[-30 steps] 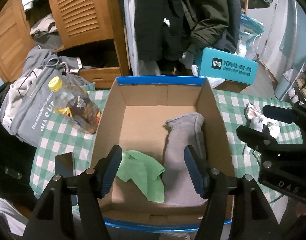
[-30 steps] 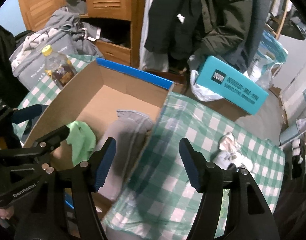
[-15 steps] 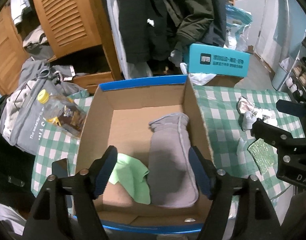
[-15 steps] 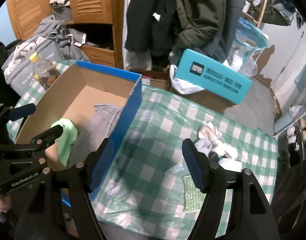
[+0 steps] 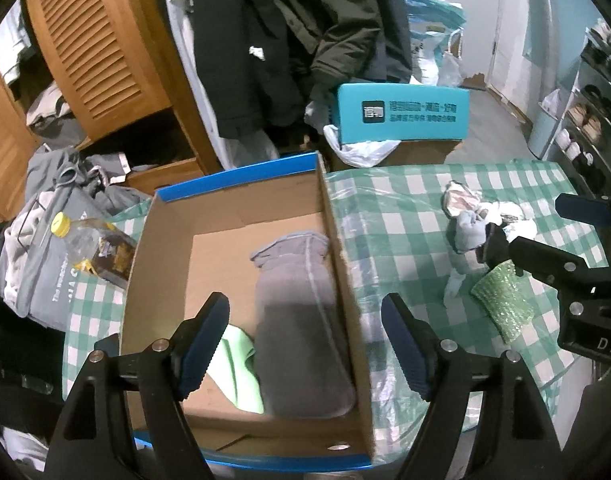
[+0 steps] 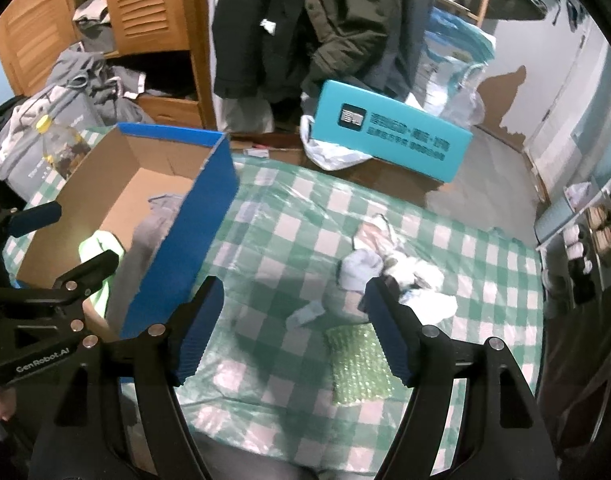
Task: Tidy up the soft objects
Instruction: 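Withdraw both tools from the box back over the table pile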
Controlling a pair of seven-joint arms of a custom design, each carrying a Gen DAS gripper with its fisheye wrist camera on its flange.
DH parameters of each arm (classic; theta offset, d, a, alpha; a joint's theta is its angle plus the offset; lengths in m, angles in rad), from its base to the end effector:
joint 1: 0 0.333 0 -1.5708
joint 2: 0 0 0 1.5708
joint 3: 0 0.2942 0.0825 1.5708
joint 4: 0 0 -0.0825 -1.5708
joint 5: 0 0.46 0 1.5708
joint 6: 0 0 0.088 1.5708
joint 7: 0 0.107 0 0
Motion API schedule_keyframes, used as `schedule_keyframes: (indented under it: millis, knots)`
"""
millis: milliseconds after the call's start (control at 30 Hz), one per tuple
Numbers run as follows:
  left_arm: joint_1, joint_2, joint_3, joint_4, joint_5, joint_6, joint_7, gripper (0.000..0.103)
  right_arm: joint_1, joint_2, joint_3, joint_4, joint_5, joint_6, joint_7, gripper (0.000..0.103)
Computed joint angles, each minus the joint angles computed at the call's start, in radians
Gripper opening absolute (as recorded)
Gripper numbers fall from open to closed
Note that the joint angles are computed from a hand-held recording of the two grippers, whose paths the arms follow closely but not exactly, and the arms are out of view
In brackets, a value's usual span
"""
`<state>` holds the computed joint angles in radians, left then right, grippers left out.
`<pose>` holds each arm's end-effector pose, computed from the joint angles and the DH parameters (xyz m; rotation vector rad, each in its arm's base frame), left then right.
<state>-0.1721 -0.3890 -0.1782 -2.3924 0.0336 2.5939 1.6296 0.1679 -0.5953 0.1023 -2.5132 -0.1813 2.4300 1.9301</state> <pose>0.5160 -0.1918 0.4752 -1.4262 2.2471 -0.5642 0.4757 0.1317 0.4924 -1.9448 1.9155 -0.5829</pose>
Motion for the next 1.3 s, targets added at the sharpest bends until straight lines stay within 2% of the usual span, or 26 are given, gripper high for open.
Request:
schedule_keyframes:
  millis: [500,667,900,1300]
  knots:
    - [-0.045,0.036,-0.033,0.031,0.018,-0.039,-0.021,0.08,-0.054,-0.104,-0.035,-0.105,0.018,-0.021,-0.007,0.073]
    - [-0.067,0.072,-0.038,0.058,-0.006,-0.07,-0.011,0.08,-0.077,-0.111,-0.044,-0.129,0.02,-0.036,-0.011,0.073]
    - [-0.08,0.135,-0.065,0.096,0.039,-0.093,-0.032,0.08,-0.105,-0.117,-0.063,-0.166,0.035,-0.042,-0.012,0.073]
    - [-0.102,0.226,-0.077,0.141,0.086,-0.12,-0.041,0.08,-0.115,-0.084,-0.086,-0.194,0.076,-0.04,-0.056,0.073]
